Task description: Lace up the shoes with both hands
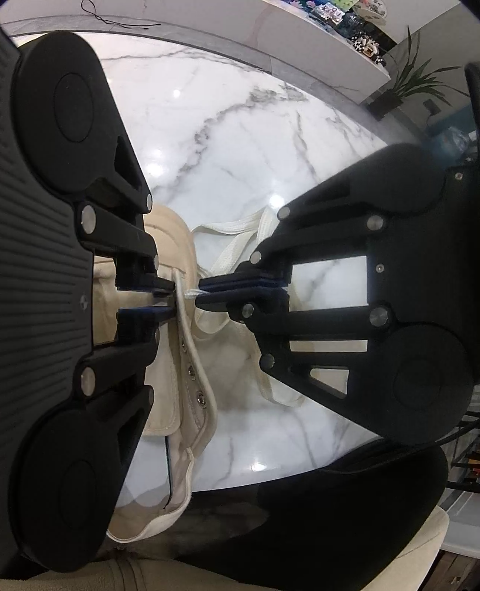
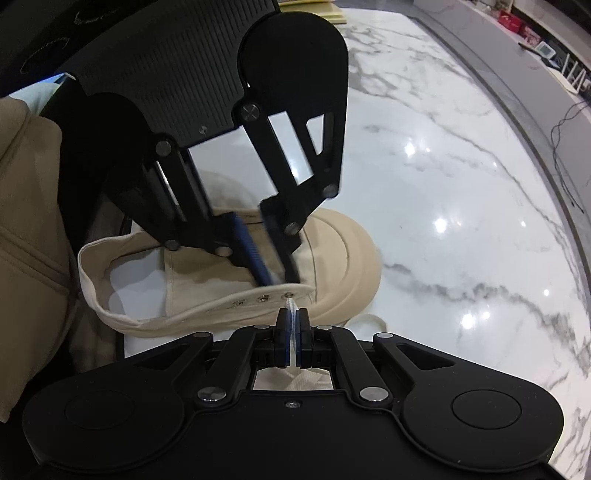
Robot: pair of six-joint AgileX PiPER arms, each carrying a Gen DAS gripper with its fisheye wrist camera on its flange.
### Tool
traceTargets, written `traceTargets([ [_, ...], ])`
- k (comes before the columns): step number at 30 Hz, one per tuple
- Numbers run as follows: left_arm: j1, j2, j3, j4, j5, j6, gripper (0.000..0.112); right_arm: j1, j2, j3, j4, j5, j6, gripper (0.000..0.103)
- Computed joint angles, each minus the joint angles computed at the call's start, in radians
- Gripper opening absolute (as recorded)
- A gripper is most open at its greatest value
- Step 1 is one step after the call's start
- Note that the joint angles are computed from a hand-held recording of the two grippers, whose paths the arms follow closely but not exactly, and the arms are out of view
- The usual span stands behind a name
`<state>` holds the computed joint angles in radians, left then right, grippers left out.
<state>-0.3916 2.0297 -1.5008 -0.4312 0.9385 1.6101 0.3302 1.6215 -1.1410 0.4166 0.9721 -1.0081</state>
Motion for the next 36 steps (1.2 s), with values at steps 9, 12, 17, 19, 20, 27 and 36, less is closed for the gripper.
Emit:
traceTargets([
  [9,0.012,-0.022,0.014,-0.001,-0.013,-0.029,0.001,0.008,0.068,-0.041,0.009,-0.023,-0.012,0.003],
  [12,0.022,-0.041,0.029,-0.005,-0.015,-0.026,0.001,0.014,0.072,-0.054,0.019,-0.028,-0.019,0.006],
  [17,0.041,-0.073,0.049,0.001,-0.016,-0.022,0.001,0.041,0.073,-0.066,0.039,-0.041,-0.015,0.006],
  [19,0.052,-0.085,0.057,0.000,-0.015,-0.023,0.001,0.067,0.083,-0.068,0.040,-0.057,-0.003,0.006],
  [20,0.058,-0.092,0.061,-0.001,-0.016,-0.023,0.001,0.084,0.083,-0.067,0.035,-0.064,0.010,0.006],
  [27,0.083,-0.121,0.089,-0.013,-0.014,-0.018,0.001,0.152,0.133,-0.107,0.005,-0.112,0.067,0.007],
  [36,0.096,-0.125,0.091,-0.034,-0.006,-0.039,0.002,0.178,0.225,-0.158,0.054,-0.151,0.064,0.004],
])
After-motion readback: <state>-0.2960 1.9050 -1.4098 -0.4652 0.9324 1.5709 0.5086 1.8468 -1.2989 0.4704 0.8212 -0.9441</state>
